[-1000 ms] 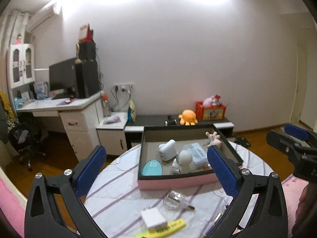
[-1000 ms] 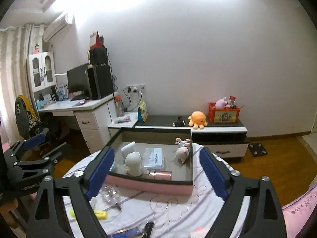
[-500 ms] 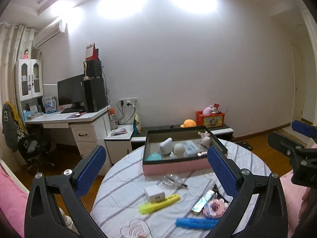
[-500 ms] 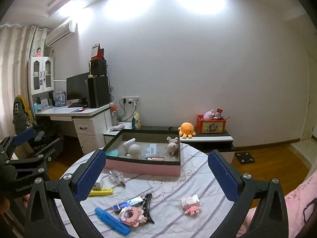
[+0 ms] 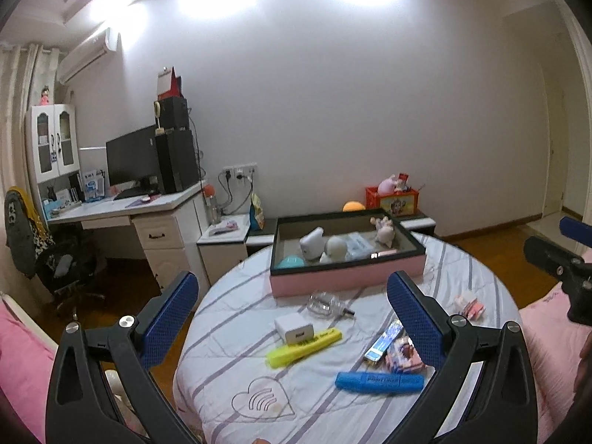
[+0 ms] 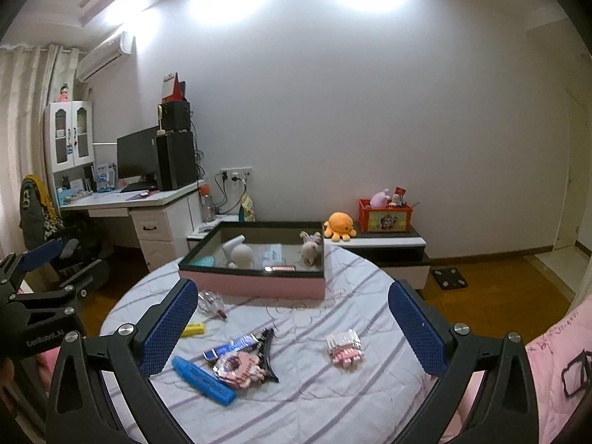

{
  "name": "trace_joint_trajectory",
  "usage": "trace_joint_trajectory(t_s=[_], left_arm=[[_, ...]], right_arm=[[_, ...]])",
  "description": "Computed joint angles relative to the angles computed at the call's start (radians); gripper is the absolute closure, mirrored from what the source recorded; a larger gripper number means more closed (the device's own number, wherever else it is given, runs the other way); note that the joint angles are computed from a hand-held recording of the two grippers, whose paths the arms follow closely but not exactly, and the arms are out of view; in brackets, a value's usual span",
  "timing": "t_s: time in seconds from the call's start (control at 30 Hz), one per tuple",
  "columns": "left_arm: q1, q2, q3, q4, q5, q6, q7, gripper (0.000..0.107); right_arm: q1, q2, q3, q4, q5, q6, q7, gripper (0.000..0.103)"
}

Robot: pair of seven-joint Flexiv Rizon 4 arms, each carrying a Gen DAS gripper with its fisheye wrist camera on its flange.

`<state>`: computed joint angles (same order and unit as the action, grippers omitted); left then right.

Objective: Organize rigid objects
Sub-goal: 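Withdraw both tools from the box back over the remaining items, then grasp the white charger with the left tool while the right tool grasps the block figure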

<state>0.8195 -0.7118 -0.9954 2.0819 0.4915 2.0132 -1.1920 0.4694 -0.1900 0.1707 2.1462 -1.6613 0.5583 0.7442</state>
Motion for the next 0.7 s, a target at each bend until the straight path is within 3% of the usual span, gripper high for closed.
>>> trace_joint_trajectory(t_s=[0.17,0.57,0.7], left_arm=[[-0.007,-0.022,0.017,-0.006,-0.018,-0.047,0.036,0.004],[-0.142,-0.026,0.186,-0.046,-0.184,-0.159,0.159,0.004],[-0.166,-0.040,0.194,-0.060,-0.234,-0.192,0.204,0.004]], right_arm=[[-0.014,-0.007,-0.002,0.022,0.032,0.034,0.010,0.000],[-0.058,-0.109,-0.042,0.005,0.049,0.216,0.013,0.000],[-0.073,-0.149,-0.062,-0.002,0.096,0.270,-0.012,0.000]])
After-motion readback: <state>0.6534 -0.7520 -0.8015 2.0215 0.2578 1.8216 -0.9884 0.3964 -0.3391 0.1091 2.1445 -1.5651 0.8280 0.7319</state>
